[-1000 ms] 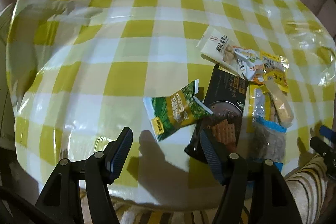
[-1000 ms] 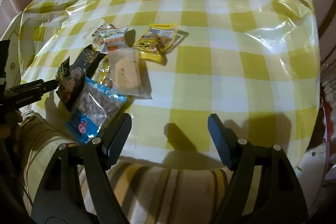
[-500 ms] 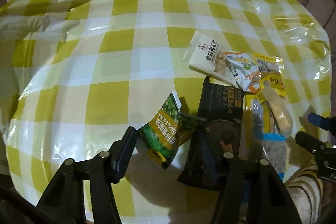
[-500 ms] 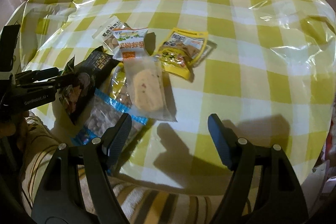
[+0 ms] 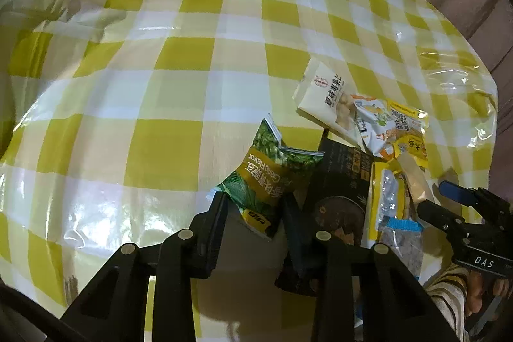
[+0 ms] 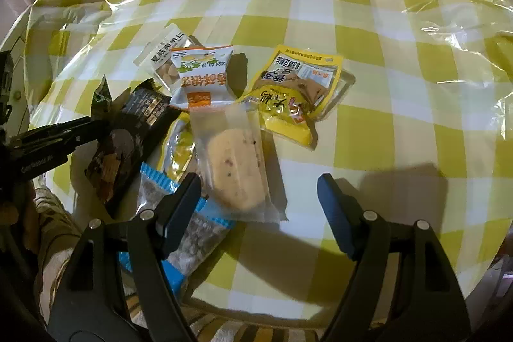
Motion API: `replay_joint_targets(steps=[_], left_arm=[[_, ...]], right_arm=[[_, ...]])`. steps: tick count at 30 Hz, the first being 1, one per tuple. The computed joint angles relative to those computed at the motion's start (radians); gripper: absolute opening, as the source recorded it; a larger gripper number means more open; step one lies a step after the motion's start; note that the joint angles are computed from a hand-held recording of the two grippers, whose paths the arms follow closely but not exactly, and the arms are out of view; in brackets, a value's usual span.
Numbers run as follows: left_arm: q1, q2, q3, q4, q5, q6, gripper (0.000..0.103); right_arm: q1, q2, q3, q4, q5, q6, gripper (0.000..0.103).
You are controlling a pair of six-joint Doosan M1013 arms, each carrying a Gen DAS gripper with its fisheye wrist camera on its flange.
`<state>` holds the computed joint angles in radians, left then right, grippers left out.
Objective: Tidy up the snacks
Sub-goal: 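Grasp the green Garlic Flavor bag with the left tool while the right tool grasps a clear cookie pack, then carry the green bag and cookie pack over the white box and open both tools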
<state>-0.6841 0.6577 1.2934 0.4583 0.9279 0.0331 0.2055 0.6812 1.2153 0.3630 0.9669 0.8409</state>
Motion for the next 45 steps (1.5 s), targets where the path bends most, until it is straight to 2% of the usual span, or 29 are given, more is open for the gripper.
replay_joint_targets(steps=[3, 5, 8, 10, 15, 18, 19, 21, 25, 37, 45], left_arm=[[0.0, 0.009, -0.017, 0.002, 0.031, 0.012, 0.043], [-0.001, 0.018, -0.035, 0.011, 0.061, 0.024, 0.055], [-0.001, 0.029, -0.056, 0.021, 0.101, 0.058, 0.059], [0.001, 0.043, -0.079, 0.021, 0.131, 0.094, 0.059], [0.012, 0.06, -0.103, 0.015, 0.138, 0.171, 0.059], [0.018, 0.074, -0.122, -0.004, 0.139, 0.232, 0.054], [0.017, 0.076, -0.125, 0.002, 0.141, 0.237, 0.046], [0.016, 0.073, -0.121, 0.005, 0.127, 0.238, 0.042], [0.012, 0.065, -0.107, 0.016, 0.116, 0.215, 0.039], [-0.025, 0.024, -0.067, 0.117, 0.136, 0.06, 0.039], [-0.06, 0.02, -0.084, 0.151, 0.167, 0.018, 0.039]], right_arm=[[0.005, 0.008, -0.01, -0.008, 0.005, 0.009, 0.077], [0.009, 0.015, -0.018, -0.015, 0.012, 0.015, 0.077], [0.01, 0.022, -0.027, -0.009, 0.021, 0.019, 0.077], [0.01, 0.026, -0.032, -0.002, 0.022, 0.022, 0.077], [0.007, 0.031, -0.038, 0.021, 0.027, 0.02, 0.073], [0.003, 0.035, -0.043, 0.052, 0.04, 0.001, 0.061], [0.003, 0.034, -0.042, 0.059, 0.041, -0.006, 0.054], [0.004, 0.032, -0.038, 0.061, 0.035, -0.013, 0.043], [0.002, 0.032, -0.036, 0.067, 0.041, -0.012, 0.038], [-0.027, -0.008, 0.017, 0.15, 0.013, -0.086, 0.038], [-0.042, -0.037, 0.051, 0.168, 0.005, -0.1, 0.038]])
